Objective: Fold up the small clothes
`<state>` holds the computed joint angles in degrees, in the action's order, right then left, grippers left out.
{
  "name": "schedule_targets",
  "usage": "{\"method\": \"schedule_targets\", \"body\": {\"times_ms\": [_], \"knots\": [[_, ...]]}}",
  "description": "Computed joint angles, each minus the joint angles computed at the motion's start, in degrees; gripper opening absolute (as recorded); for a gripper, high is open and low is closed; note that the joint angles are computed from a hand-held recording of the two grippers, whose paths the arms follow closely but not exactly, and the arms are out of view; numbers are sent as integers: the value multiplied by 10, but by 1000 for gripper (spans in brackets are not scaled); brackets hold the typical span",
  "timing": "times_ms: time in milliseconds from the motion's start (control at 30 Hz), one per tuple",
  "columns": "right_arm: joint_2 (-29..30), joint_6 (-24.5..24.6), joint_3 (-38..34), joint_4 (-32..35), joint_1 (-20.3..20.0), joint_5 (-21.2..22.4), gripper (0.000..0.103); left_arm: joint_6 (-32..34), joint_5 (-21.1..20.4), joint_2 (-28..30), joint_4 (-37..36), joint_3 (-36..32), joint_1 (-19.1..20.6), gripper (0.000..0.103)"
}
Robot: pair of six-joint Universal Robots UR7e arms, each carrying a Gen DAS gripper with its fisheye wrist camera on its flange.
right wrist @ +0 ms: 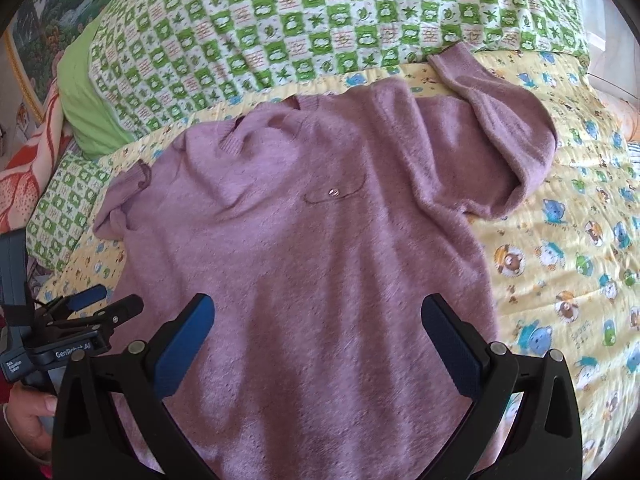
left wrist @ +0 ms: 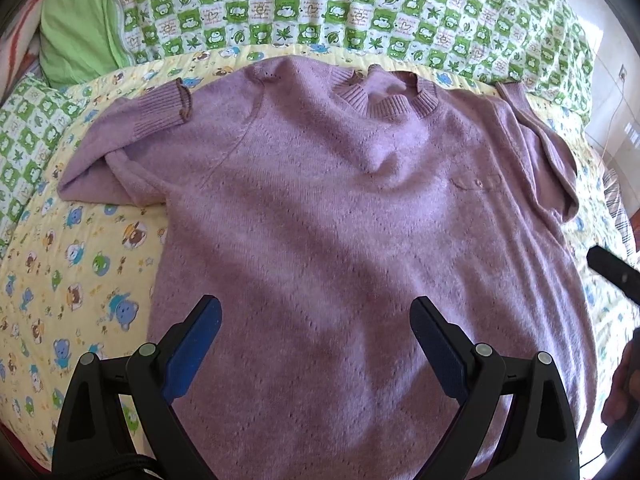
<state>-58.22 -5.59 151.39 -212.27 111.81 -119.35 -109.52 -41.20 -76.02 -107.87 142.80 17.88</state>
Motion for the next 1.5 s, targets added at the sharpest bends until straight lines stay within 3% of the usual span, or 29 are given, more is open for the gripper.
{"method": "schedule_targets", "body": {"times_ms": [200, 400, 667, 867, 933, 1000, 1067, 1100, 1233, 1333, 1500], "knots": [[-34, -56, -46, 13, -45, -7, 103, 36, 47, -24, -11, -13, 50, 96], [-42, -108, -138, 24, -95, -1, 103, 104, 81, -39, -83, -25, 114, 96], [2, -156, -279, 83, -141, -4, 98, 201, 81, -5, -174, -55, 199, 96], [61, -186, -382, 178, -165, -43, 77, 270, 93, 25, -237, -75, 241, 96], [75, -190, -405, 205, -173, -57, 65, 286, 91, 32, -259, -76, 252, 96], [83, -192, -419, 226, -182, -64, 45, 298, 90, 38, -272, -76, 261, 96], [76, -193, -414, 221, -191, -46, 23, 304, 90, 40, -277, -74, 267, 96], [64, -185, -405, 222, -194, -26, 6, 305, 89, 40, -277, -72, 269, 96], [20, -178, -362, 195, -181, 43, 7, 287, 83, 13, -270, -51, 258, 95], [-21, -181, -309, 196, -148, 128, 7, 260, 81, -26, -262, -24, 234, 96], [-21, -183, -246, 200, -83, 227, 7, 199, 66, -123, -229, 34, 176, 96]]}}
